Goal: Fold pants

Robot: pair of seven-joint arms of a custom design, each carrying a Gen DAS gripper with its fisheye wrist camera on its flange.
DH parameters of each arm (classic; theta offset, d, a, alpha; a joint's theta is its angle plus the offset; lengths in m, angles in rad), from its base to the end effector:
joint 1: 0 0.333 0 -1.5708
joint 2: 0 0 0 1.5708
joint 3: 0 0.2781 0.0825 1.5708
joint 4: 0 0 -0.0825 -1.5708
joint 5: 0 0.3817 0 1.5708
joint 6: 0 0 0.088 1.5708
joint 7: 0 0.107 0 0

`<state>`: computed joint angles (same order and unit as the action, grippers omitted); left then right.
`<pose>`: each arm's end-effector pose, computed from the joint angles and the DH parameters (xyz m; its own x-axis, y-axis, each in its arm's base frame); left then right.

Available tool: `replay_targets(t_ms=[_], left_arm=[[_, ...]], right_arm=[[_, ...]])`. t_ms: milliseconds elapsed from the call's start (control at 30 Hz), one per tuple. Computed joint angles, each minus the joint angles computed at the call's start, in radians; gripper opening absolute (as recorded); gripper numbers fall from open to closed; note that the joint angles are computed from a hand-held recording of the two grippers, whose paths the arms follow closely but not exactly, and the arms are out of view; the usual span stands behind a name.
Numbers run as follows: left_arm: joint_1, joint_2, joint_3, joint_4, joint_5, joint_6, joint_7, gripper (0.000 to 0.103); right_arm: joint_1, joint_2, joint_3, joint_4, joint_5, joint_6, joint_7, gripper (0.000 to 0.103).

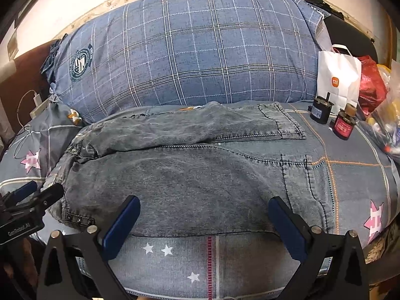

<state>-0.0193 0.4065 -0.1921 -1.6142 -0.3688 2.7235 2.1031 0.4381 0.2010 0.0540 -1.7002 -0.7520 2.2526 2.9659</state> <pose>0.6906 -0.1153 0.4405 -0.4228 -0.9047 0.0515 -0.6690 0.2733 -0.6911 0.5793 0.2866 0.4801 -0.4735 -0.8777 -0.0739 -0.6354 0.3985 -0.6614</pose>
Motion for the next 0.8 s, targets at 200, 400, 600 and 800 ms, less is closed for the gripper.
replay_targets(t_ms=[200,400,600,800], left_arm=[[-0.006,0.013,0.008,0.005,0.027,-0.003,-0.007,0.103],[0.023,0.058,0.009,0.05,0.019,-0.033,0.023,0.103],[0.029,0.181,0.086,0.202,0.096,-0.1,-0.126,0.103],[0.029,0.32,0.129,0.388,0.196,-0.198,-0.275,0.103]], right_arm=[[-0.003,-0.027,0.004,-0.048,0.013,-0.008,0.015,0.103],[-0.032,-0.16,0.022,-0.234,0.071,0.023,0.076,0.103],[-0.126,-0.373,0.015,-0.549,0.23,0.243,0.205,0.103],[-0.226,-0.424,-0.001,-0.672,0.347,0.425,0.237,0.102]])
